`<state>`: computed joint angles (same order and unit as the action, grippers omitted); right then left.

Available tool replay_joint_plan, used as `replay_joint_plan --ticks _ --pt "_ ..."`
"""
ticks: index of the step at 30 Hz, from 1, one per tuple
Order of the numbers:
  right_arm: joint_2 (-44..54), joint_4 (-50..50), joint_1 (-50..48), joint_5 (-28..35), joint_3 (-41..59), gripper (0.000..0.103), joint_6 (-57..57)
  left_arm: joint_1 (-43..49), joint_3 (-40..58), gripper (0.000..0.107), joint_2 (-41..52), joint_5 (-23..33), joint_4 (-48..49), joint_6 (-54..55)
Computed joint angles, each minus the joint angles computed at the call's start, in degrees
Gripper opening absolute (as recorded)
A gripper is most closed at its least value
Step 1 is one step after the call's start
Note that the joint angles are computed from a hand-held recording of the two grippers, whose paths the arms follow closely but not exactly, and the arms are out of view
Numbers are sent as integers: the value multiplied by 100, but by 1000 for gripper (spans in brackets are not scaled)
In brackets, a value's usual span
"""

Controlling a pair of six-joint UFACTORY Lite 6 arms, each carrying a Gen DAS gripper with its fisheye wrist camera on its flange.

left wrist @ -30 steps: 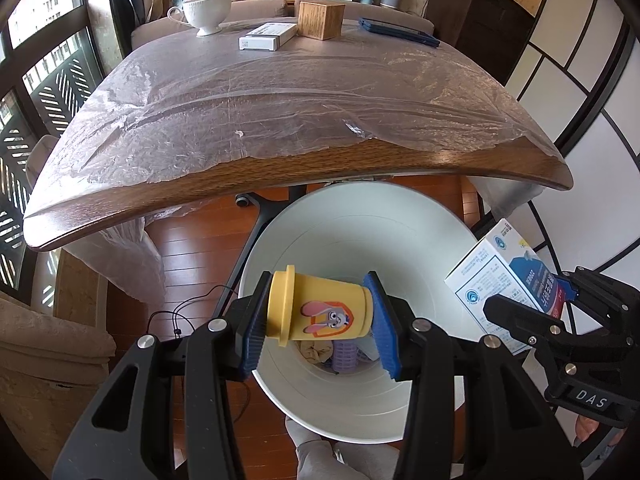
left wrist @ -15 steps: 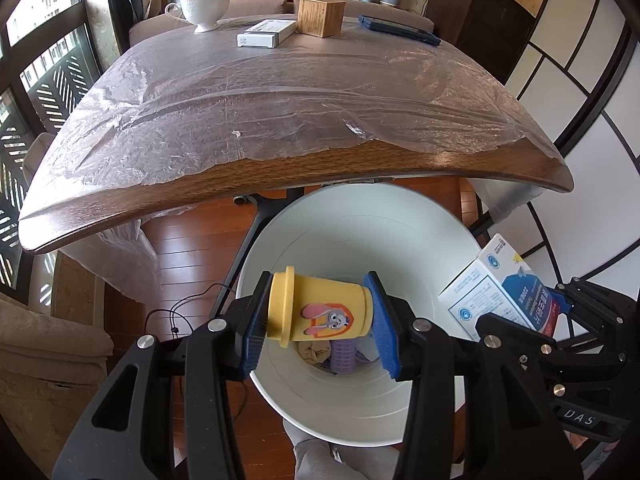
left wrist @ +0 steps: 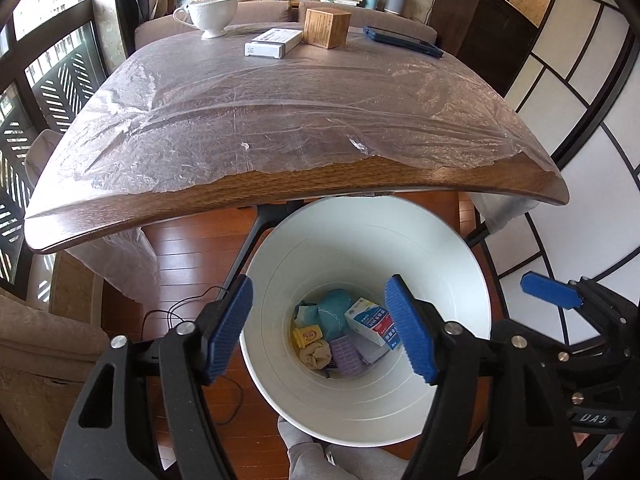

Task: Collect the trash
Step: 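Open the left tool over the bin while the right tool releases the Naproxen box, then move both tools back over the table toward the white medicine box and cardboard box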

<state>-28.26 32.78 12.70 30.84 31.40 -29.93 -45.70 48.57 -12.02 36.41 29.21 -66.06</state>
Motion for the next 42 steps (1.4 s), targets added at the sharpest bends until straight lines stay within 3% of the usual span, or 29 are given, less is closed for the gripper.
replay_joint_plan --ticks 7,17,24,28,35,42 --pt "-633 -221 -282 -28 295 96 -31 -471 323 96 -127 657 919 -915" --pt "-118 462 -877 -111 1185 98 -1039 -716 1040 99 324 1587 1648 -1368" --pt "966 595 -693 -403 2075 98 -867 -96 1241 99 474 1265 1610 -877" --pt "1856 -61 -262 -882 2821 98 -55 618 1491 99 744 708 1451 -244" --pt "4151 -1854 349 -967 5356 98 2218 2062 2454 99 1716 -288 450 1844" --pt "7022 -3009 690 19 9162 98 3592 2985 4149 99 3306 -548 -1136 4331"
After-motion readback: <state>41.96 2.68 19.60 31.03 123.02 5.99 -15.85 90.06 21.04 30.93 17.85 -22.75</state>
